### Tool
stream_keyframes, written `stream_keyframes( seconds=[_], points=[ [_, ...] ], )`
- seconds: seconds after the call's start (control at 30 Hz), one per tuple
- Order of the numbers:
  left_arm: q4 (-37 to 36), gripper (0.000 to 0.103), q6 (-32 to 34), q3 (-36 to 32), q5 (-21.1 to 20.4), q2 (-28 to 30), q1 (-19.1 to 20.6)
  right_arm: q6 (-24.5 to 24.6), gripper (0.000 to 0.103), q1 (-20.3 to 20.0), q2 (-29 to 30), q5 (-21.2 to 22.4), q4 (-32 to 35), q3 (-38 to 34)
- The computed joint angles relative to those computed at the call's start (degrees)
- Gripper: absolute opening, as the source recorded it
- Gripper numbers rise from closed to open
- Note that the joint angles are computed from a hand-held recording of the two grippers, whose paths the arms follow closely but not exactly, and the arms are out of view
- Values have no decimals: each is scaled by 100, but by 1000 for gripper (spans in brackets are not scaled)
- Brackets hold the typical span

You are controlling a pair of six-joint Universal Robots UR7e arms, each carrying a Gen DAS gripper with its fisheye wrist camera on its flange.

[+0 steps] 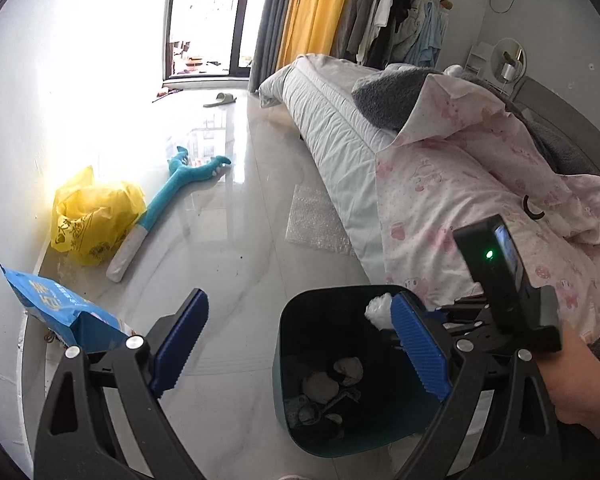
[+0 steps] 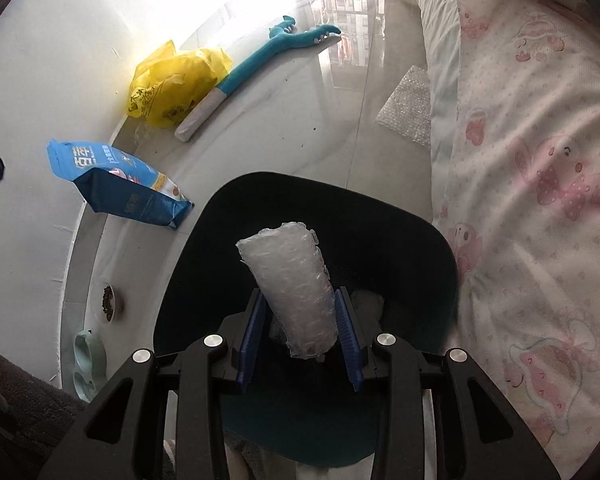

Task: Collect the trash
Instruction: 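Open the right tool over the bin to drop the bubble wrap, then reach both tools back over the duvet toward the bubble wrap and black clip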

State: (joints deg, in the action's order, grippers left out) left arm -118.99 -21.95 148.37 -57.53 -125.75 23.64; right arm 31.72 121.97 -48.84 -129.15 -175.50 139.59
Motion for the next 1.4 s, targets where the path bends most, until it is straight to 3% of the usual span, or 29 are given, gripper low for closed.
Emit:
stream_keyframes(
  seconds=[0.3, 0.57, 0.77, 1.03, 1.27, 1.4],
  points=[
    [-268, 94, 117, -76, 147, -129, -680, 210, 38, -138, -153, 91, 443, 174],
    [-692, 94, 198, -153, 148, 38, -1108, 221, 62, 138, -471, -114, 448, 313],
    [-1183, 95, 429, -177, 297, 327, -1413, 103, 67, 442, -819, -272, 148, 461],
    [-1840, 97, 464, -195, 254, 832, -1668, 15, 71, 1010, -1496, -897, -235, 705],
    [-2372, 97, 401, -218, 262, 1354, -1864, 92, 72, 1342, -2300, -1460, -53, 907],
    [-2681, 97, 390, -259, 200, 1664, -1864, 246, 76, 1523, -2827, -1841, 408, 998]
  ],
)
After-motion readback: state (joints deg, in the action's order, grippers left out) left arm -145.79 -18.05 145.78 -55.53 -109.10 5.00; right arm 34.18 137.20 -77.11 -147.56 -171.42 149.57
